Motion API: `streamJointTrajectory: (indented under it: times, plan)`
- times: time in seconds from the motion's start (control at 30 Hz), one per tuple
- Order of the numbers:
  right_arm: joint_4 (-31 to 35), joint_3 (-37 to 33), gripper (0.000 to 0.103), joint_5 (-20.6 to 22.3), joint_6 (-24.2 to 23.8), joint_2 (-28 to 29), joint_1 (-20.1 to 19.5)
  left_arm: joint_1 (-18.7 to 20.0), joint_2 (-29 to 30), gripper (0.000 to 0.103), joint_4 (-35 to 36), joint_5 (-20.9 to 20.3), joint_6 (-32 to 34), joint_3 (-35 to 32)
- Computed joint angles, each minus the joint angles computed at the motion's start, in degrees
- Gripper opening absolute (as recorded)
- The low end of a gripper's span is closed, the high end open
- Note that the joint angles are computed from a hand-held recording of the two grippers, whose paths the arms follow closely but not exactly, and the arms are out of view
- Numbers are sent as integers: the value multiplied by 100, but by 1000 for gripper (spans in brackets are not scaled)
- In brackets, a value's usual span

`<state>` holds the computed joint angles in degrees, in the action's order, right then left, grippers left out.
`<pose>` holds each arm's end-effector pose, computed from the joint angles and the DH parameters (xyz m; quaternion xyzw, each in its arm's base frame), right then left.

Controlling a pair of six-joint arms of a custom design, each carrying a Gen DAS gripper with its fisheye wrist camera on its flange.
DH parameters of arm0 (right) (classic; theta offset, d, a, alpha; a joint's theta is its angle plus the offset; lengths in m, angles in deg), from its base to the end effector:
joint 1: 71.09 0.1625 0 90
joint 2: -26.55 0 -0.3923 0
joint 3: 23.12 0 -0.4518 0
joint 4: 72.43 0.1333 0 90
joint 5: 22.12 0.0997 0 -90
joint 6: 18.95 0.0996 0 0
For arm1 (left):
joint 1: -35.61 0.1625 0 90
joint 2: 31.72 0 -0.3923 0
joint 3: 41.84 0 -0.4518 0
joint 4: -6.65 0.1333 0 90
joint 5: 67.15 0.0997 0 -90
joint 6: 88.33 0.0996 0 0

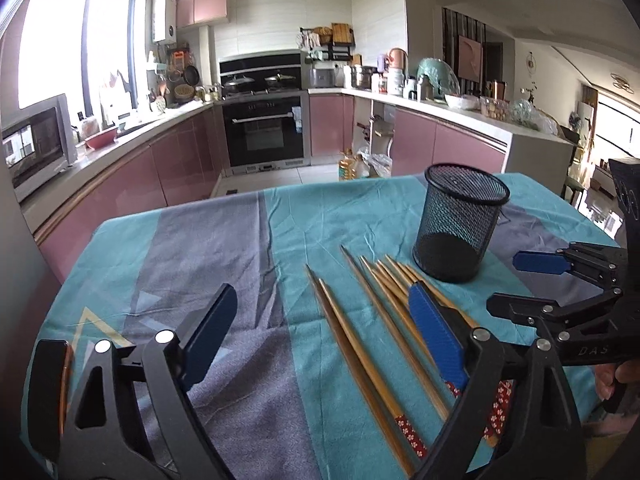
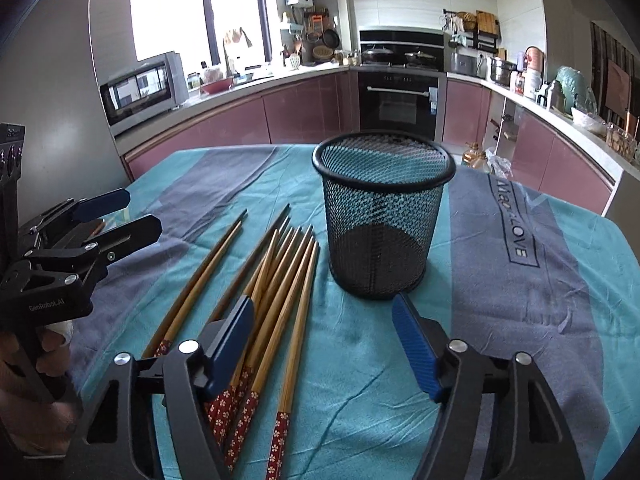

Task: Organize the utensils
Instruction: 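Grasp one wooden chopstick with the left tool while the right tool grasps another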

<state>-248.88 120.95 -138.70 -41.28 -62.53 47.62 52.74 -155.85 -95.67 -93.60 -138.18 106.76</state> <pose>0.2686 -0.3056 0.1608 0.3473 -0.8722 0.2757 0.2062 -0.2013 -0.2949 0.2357 0.2233 0.8172 -0.4164 0.3299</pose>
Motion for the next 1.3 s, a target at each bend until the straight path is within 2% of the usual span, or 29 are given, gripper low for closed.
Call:
streamJointTrajectory:
  times: [0.07,0.23,0.4,0.5,0.6,0.73,1.0,1.1,1.2,1.3]
  plan:
    - [216,-60,53,-59,96,77,-23,214,83,78,-437,-271,443,30]
    - [816,-207,39,-90,361,112,-89,855,484,61,-1287,-942,1240,-24]
    - [994,-241,37,-148,375,143,-82,1308,726,51,-1932,-1408,1654,-60]
    - [970,-277,35,-162,310,204,-129,1448,746,44,-1948,-1599,1709,-101]
    - [976,-326,35,-213,280,271,-121,1481,787,38,-1646,-1684,1588,-193]
    - [933,-400,35,-300,242,402,-94,1639,985,32,-1935,-1816,1867,-268]
    - [866,-525,35,-379,169,625,-52,1735,1129,32,-1911,-1997,1975,-413]
    - [885,-546,25,-283,179,625,-94,1768,1311,23,-1966,-1890,1970,-481]
    - [1073,-533,8,8,251,483,-217,1836,1402,14,-2077,-1922,1844,-535]
    - [1097,-498,6,160,294,393,-280,1830,1396,12,-2163,-1865,1658,-507]
